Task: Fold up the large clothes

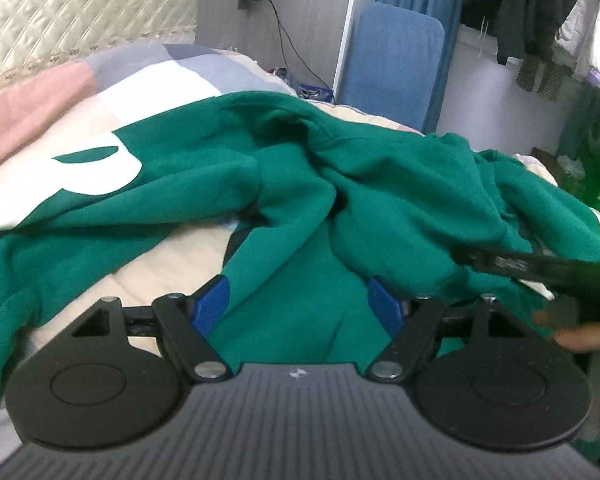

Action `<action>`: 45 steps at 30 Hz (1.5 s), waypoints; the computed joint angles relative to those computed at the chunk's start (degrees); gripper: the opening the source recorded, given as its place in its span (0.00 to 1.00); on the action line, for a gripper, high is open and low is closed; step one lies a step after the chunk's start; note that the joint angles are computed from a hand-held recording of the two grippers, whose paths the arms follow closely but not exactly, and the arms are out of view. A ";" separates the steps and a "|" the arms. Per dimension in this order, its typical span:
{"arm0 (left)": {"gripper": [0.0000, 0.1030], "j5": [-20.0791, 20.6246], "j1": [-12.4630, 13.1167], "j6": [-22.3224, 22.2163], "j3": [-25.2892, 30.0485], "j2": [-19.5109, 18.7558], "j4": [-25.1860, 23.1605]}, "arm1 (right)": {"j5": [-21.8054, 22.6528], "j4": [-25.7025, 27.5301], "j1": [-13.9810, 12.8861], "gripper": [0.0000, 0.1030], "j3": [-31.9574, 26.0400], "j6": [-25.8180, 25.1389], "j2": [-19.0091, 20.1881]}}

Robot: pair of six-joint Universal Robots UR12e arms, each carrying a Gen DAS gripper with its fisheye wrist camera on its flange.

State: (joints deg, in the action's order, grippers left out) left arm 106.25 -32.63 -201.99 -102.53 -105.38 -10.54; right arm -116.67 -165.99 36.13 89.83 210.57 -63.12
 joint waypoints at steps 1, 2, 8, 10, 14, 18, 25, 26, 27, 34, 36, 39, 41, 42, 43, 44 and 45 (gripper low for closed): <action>0.77 -0.61 0.21 0.15 -0.14 -0.07 0.39 | 0.19 0.00 -0.19 0.90 -0.71 0.30 0.76; 0.77 -0.79 0.41 0.29 -0.16 -0.27 0.85 | 1.11 0.11 -0.56 0.90 -1.17 1.59 1.22; 0.77 -1.18 1.58 -3.44 0.35 -1.23 0.86 | 0.70 -0.63 -1.39 0.92 -5.09 6.45 4.98; 0.77 -2.05 2.18 -4.79 0.29 -1.38 0.65 | -0.06 -0.35 -1.44 0.85 -6.35 5.65 6.09; 0.77 -3.31 2.69 -6.32 -0.17 -1.37 1.06 | 1.77 -0.73 -2.06 0.62 -7.21 4.13 6.44; 0.77 -4.33 3.07 -6.76 -0.51 -1.11 2.02 | 3.43 2.03 -3.26 0.23 -9.37 0.10 5.87; 0.77 -5.94 3.96 -5.43 0.73 -3.14 2.97 | -1.73 4.01 -5.21 0.18 -24.41 -15.58 11.28; 0.77 -5.98 4.14 -5.36 1.02 -3.66 3.54 | -2.46 5.27 -5.61 0.18 -27.96 -17.32 12.92; 0.77 -6.09 4.31 -5.39 1.23 -4.09 3.97 | -3.08 6.49 -5.95 0.18 -31.27 -18.68 14.46; 0.77 -9.45 5.97 -6.55 2.57 -7.38 5.89 | -7.01 13.84 -7.98 0.15 -59.85 -26.99 30.04; 0.77 -9.05 5.99 -6.61 2.92 -8.20 6.65 | -7.48 16.23 -8.50 0.15 -66.74 -26.25 34.36; 0.77 -8.96 6.24 -8.58 3.09 -8.89 7.82 | -6.91 22.80 -9.38 0.15 -73.31 -21.78 38.79; 0.77 -8.50 6.28 -9.22 3.06 -9.28 9.09 | -6.86 23.17 -9.64 0.17 -74.95 -21.59 40.55; 0.77 -8.05 6.22 -9.65 3.09 -9.49 9.54 | -6.72 21.48 -9.70 0.18 -74.21 -22.28 40.69; 0.77 -7.92 6.20 -9.85 3.06 -9.60 9.92 | -6.19 20.24 -9.81 0.25 -73.89 -23.01 40.90; 0.77 -7.86 6.17 -9.63 3.10 -9.67 9.98 | -6.06 19.62 -9.87 0.31 -74.05 -22.99 41.22; 0.77 -7.73 6.09 -9.33 3.13 -9.64 9.88 | -6.09 19.39 -9.94 0.49 -74.34 -21.88 41.46</action>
State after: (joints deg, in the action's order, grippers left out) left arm 98.53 -26.54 -211.32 -99.40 -115.02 -0.67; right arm -122.76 -146.61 26.19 15.49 188.69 -21.66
